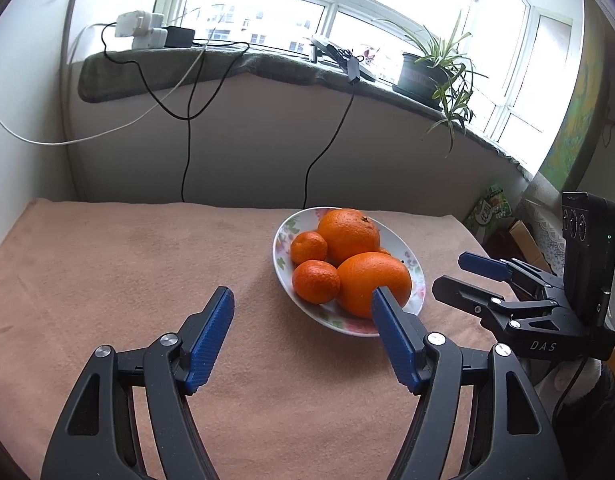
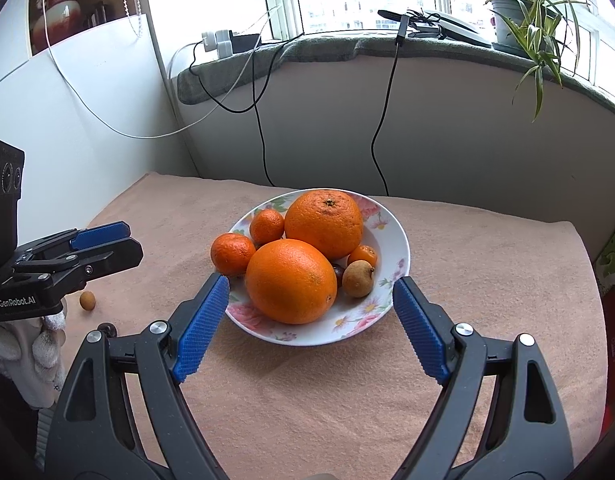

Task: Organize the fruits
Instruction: 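Pull both tools back and move toward the remaining kiwi and plum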

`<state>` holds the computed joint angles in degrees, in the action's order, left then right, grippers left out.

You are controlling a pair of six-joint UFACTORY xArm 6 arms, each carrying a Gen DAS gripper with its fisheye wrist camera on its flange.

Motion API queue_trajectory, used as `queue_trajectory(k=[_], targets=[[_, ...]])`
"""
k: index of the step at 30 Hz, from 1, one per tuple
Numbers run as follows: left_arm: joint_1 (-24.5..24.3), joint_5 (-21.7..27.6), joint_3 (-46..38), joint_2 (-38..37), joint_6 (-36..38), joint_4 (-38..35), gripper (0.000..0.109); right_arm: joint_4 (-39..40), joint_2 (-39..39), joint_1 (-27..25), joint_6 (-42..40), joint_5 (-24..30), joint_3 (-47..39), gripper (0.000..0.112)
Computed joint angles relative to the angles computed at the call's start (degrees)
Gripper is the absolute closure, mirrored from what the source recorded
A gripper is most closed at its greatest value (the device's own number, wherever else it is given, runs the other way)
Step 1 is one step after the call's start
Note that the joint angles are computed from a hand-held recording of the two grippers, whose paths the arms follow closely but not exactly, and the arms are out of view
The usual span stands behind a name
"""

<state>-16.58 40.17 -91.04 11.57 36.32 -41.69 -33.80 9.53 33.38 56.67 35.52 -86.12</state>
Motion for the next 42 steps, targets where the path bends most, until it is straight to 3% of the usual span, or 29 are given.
queue_trajectory(k=[20, 31, 42], targets=[[3.05, -2.85, 6.02, -4.52, 0.71, -0.87, 0.038, -0.22, 4.67, 3.28, -1.68, -0.74, -5.8, 0.026], [7.73, -6.09, 11.5, -7.75, -0.79, -1.58, 0.038, 1.2, 8.44, 4.76, -3.97, -2.15, -9.59, 0.026], [10.9, -7.74, 17.87, -11.45, -1.51, 1.97, 0.037, 9.85, 15.07, 7.18, -12.58, -2.94, -16.8, 0.026]])
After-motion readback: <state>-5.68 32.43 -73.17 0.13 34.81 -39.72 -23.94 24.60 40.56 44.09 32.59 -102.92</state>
